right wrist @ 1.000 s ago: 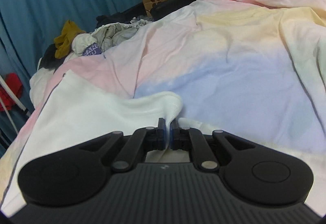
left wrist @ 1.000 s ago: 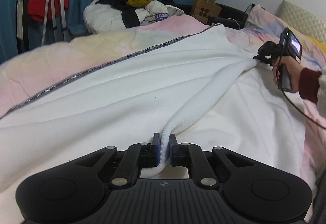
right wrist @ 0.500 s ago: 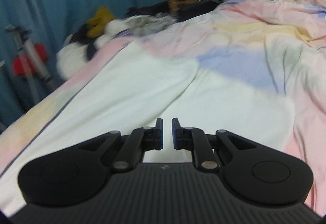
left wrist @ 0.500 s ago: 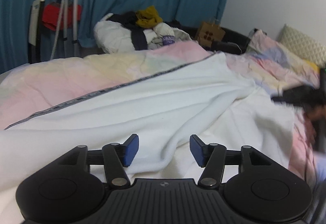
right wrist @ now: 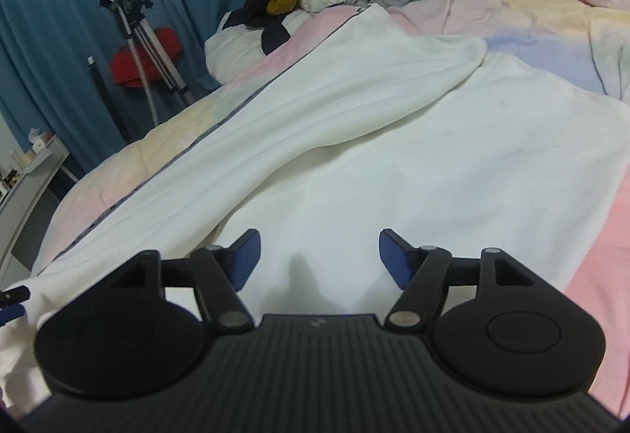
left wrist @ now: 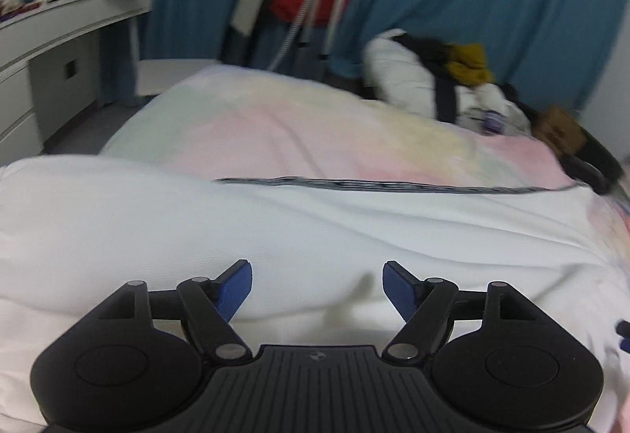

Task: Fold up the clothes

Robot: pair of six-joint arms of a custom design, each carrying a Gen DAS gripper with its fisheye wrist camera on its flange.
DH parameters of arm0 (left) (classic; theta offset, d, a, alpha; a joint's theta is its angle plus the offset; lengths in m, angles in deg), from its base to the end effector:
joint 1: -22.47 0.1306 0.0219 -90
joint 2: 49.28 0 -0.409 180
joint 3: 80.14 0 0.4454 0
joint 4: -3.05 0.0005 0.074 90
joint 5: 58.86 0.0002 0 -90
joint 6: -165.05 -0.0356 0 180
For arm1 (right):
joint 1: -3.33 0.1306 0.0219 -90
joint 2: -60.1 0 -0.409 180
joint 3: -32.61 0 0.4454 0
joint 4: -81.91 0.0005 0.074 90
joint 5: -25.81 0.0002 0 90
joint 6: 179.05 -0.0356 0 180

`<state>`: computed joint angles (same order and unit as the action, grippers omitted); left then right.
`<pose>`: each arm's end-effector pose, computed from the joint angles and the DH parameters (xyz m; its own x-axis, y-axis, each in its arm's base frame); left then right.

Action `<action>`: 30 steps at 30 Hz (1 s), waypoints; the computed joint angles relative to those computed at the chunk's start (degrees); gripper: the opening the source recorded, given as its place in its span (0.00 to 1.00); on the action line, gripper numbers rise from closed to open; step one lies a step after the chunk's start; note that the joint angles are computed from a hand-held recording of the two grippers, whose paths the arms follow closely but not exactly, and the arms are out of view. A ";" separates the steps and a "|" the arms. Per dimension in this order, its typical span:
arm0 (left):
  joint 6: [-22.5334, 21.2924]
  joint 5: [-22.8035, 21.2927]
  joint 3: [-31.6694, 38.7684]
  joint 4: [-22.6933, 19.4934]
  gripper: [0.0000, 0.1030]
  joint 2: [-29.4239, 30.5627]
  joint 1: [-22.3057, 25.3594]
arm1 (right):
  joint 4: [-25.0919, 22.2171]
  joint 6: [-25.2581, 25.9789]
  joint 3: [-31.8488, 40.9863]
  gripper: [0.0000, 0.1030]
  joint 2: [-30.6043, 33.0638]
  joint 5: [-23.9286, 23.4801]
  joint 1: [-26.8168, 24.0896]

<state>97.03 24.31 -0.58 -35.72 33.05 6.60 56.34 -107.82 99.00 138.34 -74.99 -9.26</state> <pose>0.4761 -0.1315 0.4418 -0.6611 -0.1984 -0.7236 -0.0664 0.9761 -0.2070 0.4511 -0.0944 0.3732 -0.5393 0.4443 -0.7153 0.2560 0.8958 0.3634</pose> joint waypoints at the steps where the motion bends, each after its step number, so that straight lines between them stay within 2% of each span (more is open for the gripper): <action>1: -0.09 -0.66 0.14 -0.24 0.75 0.16 0.15 | 0.21 0.52 0.04 0.67 0.34 -0.01 0.06; 5: 0.56 -2.13 0.60 -0.68 0.83 0.16 0.04 | 1.54 2.93 0.15 0.85 1.57 -2.75 0.32; 7: 0.68 -2.74 1.18 -0.75 0.88 0.60 -0.49 | 2.28 4.32 0.12 0.87 1.99 -4.08 0.68; 11: 0.07 -2.37 1.59 -1.89 0.90 0.18 -0.21 | 2.58 6.37 0.43 0.87 2.79 -5.21 1.28; 13: 2.49 -1.52 1.75 -1.50 0.91 -0.45 1.23 | 2.41 6.20 0.73 0.87 3.28 -6.08 0.99; 17: 6.62 -0.05 1.70 -0.55 0.91 -2.49 6.32 | 1.88 5.57 1.18 0.87 4.02 -6.87 0.64; 26: 8.46 5.74 1.19 -3.63 0.90 -5.29 21.12 | 1.43 4.40 1.42 0.87 4.27 -4.69 1.08; 30: 11.19 8.78 -0.08 -2.84 0.90 -5.95 26.44 | 1.13 4.61 1.50 0.87 4.46 -3.50 1.46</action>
<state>108.22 33.08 -0.67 -38.55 27.10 33.04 57.47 -103.22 100.49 142.80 -78.50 -7.80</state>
